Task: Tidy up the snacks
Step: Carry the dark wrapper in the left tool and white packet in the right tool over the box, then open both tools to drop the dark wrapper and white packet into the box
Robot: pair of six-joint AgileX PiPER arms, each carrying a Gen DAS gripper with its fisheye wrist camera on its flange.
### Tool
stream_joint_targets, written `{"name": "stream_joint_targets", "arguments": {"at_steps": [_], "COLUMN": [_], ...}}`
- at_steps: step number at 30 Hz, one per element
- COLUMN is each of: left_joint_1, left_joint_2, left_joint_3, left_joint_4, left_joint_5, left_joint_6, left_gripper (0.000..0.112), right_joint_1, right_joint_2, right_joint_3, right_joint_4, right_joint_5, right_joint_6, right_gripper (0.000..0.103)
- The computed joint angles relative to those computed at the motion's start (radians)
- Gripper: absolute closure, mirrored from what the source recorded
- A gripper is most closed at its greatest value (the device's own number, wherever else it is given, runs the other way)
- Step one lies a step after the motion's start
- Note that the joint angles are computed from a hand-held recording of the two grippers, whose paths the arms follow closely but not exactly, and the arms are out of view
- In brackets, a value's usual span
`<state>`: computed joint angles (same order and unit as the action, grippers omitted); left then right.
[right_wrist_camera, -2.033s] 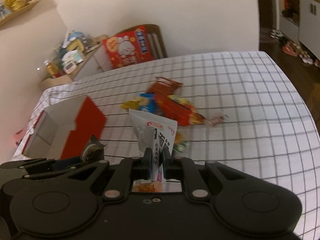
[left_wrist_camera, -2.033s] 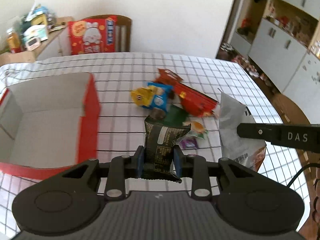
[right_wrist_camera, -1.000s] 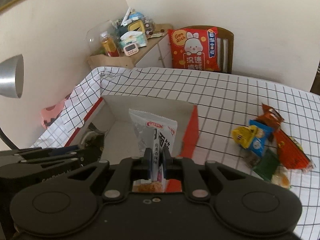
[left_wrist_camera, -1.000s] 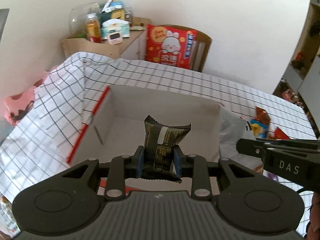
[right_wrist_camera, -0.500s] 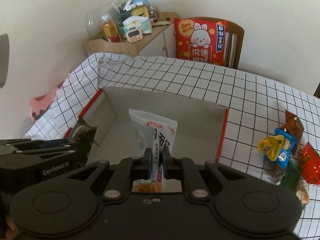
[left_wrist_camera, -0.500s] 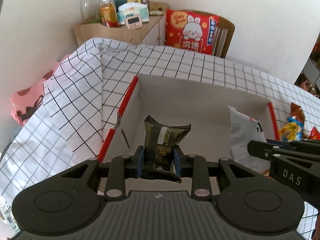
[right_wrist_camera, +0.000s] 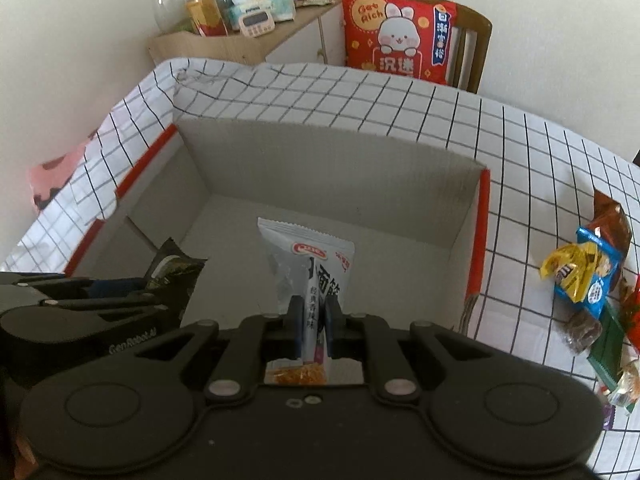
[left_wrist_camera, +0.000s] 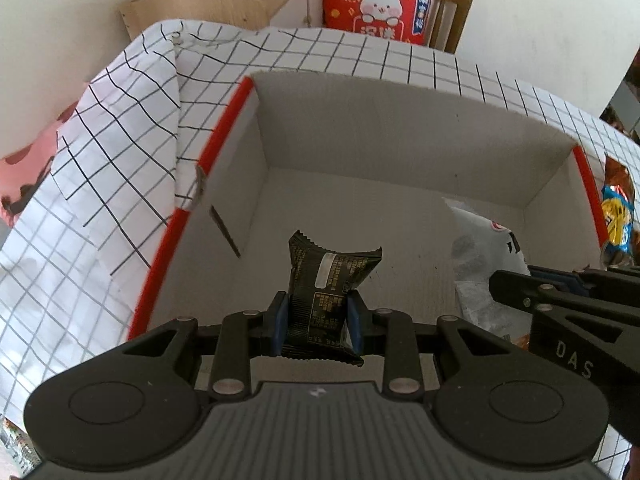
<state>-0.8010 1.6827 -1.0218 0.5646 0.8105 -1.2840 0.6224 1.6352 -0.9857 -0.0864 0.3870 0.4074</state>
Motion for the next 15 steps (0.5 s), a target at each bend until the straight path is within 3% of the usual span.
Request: {"name": "stream_joint_targets", "arguments": {"at_steps": [11, 15], "left_joint_1": [-0.004, -0.019], "left_joint_2": [-0.001, -0.023], "left_joint_3": [0.025, 0.044], "left_joint_4": [-0.005, 0.028], "left_joint_5": [-0.033, -0.033], "left_joint_6": [-0.014, -0.055], "left_gripper": [0.081, 0.058], "right_joint_1": [-0.017, -0.018], "right_joint_2": [-0.016, -0.042], "right_joint_3": [0.028, 0.047], "right_joint_4": [0.06, 0.067], "right_joint_5": [-0.001, -0.003], "right_joint_6": [-0.04, -0.036], "right_gripper": [0.082, 0.081]}}
